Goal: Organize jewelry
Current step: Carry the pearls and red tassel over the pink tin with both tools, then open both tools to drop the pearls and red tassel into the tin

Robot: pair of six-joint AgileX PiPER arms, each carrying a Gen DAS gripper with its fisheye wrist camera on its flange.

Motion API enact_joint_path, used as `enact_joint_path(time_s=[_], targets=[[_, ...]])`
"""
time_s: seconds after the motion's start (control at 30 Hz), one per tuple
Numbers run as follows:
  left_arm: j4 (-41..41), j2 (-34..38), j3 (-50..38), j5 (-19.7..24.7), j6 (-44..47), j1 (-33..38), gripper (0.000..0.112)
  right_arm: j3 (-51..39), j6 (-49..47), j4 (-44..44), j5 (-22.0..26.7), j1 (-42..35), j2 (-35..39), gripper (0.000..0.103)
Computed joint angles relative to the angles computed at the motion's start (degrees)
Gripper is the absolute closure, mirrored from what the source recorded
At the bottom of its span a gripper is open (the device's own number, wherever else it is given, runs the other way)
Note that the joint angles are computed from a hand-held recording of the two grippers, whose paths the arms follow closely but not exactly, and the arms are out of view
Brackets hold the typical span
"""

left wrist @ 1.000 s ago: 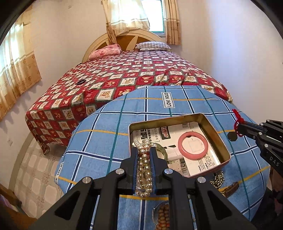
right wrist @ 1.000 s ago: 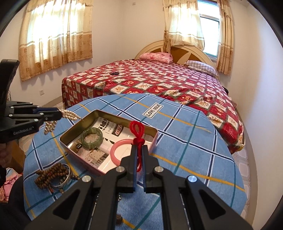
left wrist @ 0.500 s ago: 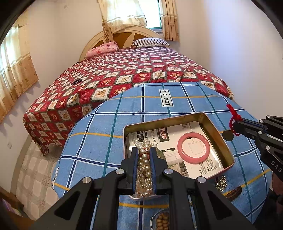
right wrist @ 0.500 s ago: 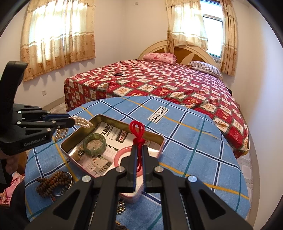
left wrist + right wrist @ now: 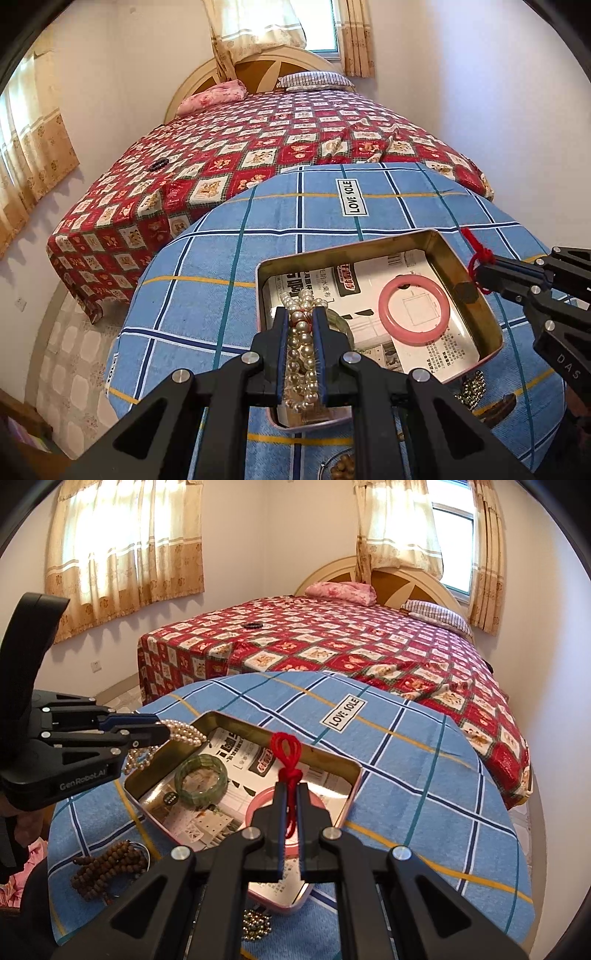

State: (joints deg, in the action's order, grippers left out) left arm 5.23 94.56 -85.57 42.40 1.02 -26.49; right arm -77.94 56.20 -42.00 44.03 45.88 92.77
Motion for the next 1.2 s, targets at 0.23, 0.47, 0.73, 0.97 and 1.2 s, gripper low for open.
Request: enact_joint_path(time_s=[0.23, 0.47, 0.73, 0.97, 1.2], targets=[[0.5, 1.1, -0.5, 0.3, 0.0, -0.3, 0.1, 0.2, -0.9, 1.7, -0.8, -1.2, 0.9, 0.097], [1.0, 2.0, -0.5, 0.3, -0.5, -0.7, 0.1, 0.2, -1.7, 2.9, -1.3, -2.0, 1.7, 0.097], [1.2, 3.0, -0.7, 0.5, -0.4, -0.7, 0.1, 0.7, -1.9, 3.4, -1.6, -2.1, 1.9, 0.097], [1.3, 3.2, -0.5, 0.4, -0.1, -0.9, 0.1, 0.9, -1.9, 3.5, -1.8, -2.3, 2.0, 0.097], [2.3, 3.2, 0.0, -0.3, -0.6, -1.1, 0.099, 1.4, -1.5, 3.4, -2.0, -2.7, 2.1, 0.096]])
